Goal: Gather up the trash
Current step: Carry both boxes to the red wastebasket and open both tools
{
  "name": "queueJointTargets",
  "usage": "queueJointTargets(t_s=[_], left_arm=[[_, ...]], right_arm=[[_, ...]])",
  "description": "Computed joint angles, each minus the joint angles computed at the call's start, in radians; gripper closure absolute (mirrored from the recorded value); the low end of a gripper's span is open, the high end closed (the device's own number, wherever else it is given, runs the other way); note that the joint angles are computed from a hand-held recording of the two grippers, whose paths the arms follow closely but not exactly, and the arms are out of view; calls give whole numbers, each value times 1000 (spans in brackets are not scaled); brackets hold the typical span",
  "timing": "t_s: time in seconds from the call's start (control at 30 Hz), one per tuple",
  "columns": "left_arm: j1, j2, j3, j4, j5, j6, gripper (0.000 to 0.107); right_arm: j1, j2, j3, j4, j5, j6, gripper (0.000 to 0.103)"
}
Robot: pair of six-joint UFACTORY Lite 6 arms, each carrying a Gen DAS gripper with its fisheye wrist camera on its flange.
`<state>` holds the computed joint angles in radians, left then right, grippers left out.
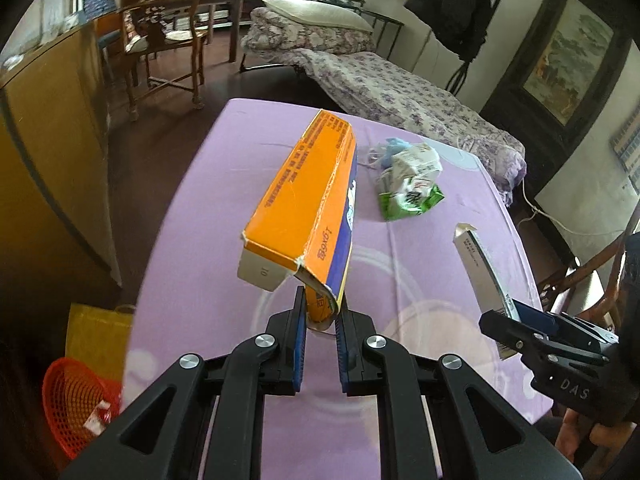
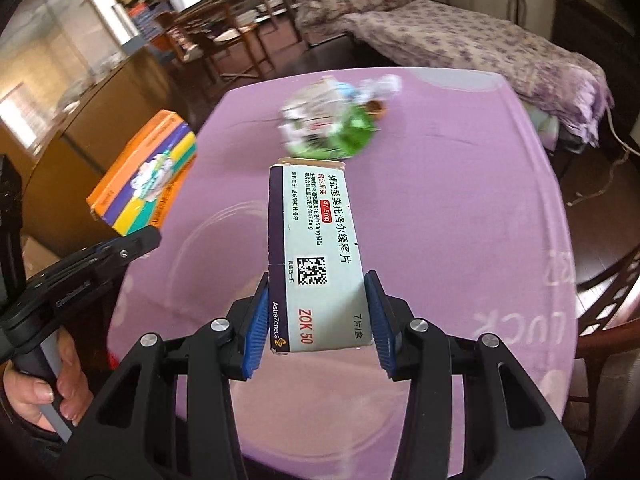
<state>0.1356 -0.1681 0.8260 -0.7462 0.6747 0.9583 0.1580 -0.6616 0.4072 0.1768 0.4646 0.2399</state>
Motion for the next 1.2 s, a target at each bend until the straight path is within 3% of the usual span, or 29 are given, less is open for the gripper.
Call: queueJointTargets(t_s=[0.2,0.3,0.47,0.67,0.83,1.2], left_arm=[[322,-28,26,-41,214,167,94],[440,-16,55,-43,266,218,94],[682,91,141,-38,346,325,94],[866,284,275,5,328,379,94],[959,467,410,65,286,359,94],[1069,767,675,175,251,277,93]], right_arm=[[275,64,71,-185,-18,292,58],[429,153,149,-294,-44,458,58],[593,340,311,-348,-79,558,58],[750,649,612,-353,-72,545,58],[814,910,904,-210,-21,374,58],[897,1418,1565,-44,223,195,58]])
